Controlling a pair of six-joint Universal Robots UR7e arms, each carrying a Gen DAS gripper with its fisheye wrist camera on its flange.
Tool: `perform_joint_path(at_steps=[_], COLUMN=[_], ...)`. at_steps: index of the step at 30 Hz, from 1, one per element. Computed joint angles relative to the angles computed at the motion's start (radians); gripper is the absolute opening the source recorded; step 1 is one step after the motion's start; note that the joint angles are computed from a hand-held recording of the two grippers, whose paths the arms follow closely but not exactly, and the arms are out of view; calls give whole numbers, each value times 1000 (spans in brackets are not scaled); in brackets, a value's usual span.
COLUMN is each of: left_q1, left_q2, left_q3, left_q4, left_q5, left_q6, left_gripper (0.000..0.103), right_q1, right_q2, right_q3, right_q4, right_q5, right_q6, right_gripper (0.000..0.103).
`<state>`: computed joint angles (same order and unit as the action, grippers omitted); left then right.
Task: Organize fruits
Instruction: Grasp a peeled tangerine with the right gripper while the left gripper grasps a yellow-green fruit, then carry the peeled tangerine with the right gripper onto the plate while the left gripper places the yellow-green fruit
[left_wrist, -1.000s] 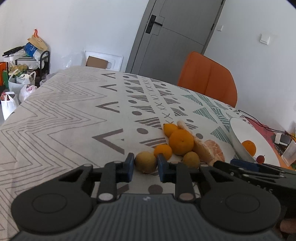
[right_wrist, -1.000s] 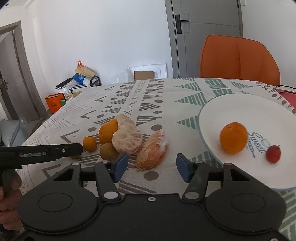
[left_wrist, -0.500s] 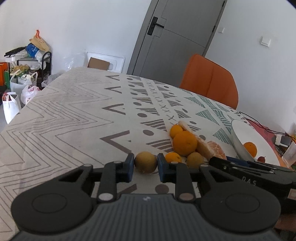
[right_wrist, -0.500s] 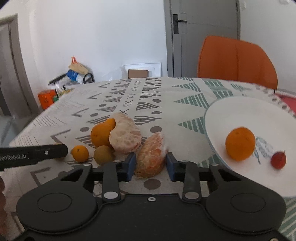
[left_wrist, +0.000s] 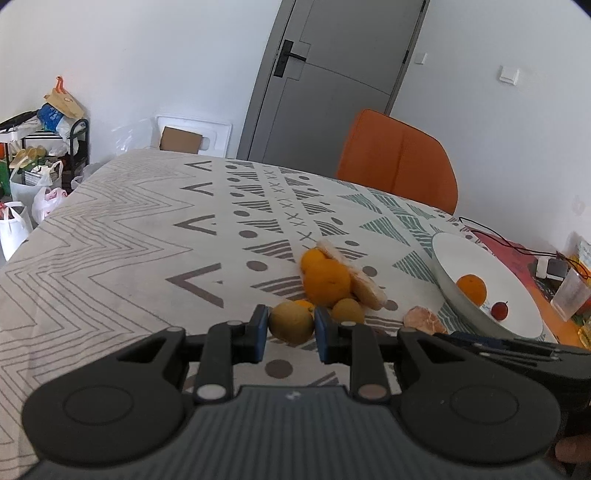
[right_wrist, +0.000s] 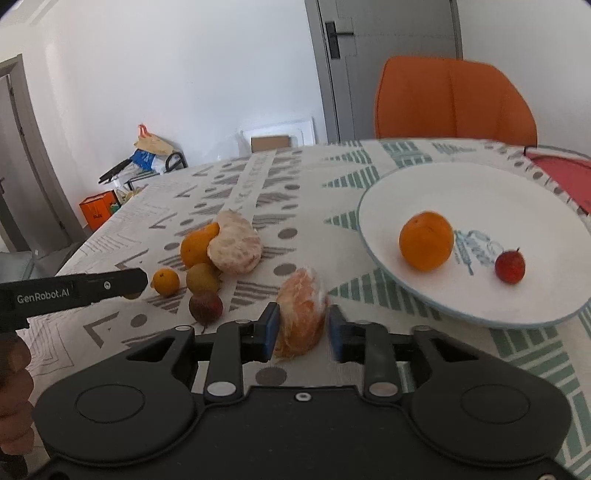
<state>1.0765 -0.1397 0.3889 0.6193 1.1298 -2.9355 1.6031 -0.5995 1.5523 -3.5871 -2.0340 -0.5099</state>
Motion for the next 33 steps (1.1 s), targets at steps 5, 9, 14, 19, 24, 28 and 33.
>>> perform_joint_path(at_steps=[5,9,14,19,24,28,33], left_q1=[8,16,19,9,-6,-21,-38], left_q2=[17,37,71,22,43,33,23], left_q3=[-35,-75,-144,-47,-81,-55,-22], left_q4=[14,40,92,29,54,26,6], left_q5=[-2,-7,-15,-13,-24,-14,-6], left_q6=[-8,-18,-34,-19,-2,21,39], left_gripper=[25,25,25,25,25,25,25], right_q1=[1,7,20,16,1,-2,-5], right_q2=[25,64,109,69,25,5,-20], right_q3=[-40,-84,-126,-77,-12,17,51], right_q4=[24,1,-40,-22,-55,-100,-153], right_q5=[-6,-34,-73,-41,9,27,52], right_q6=[-22,-68,-146,-87,-22,-18,-24], right_gripper=[44,45,33,32,31,31,31])
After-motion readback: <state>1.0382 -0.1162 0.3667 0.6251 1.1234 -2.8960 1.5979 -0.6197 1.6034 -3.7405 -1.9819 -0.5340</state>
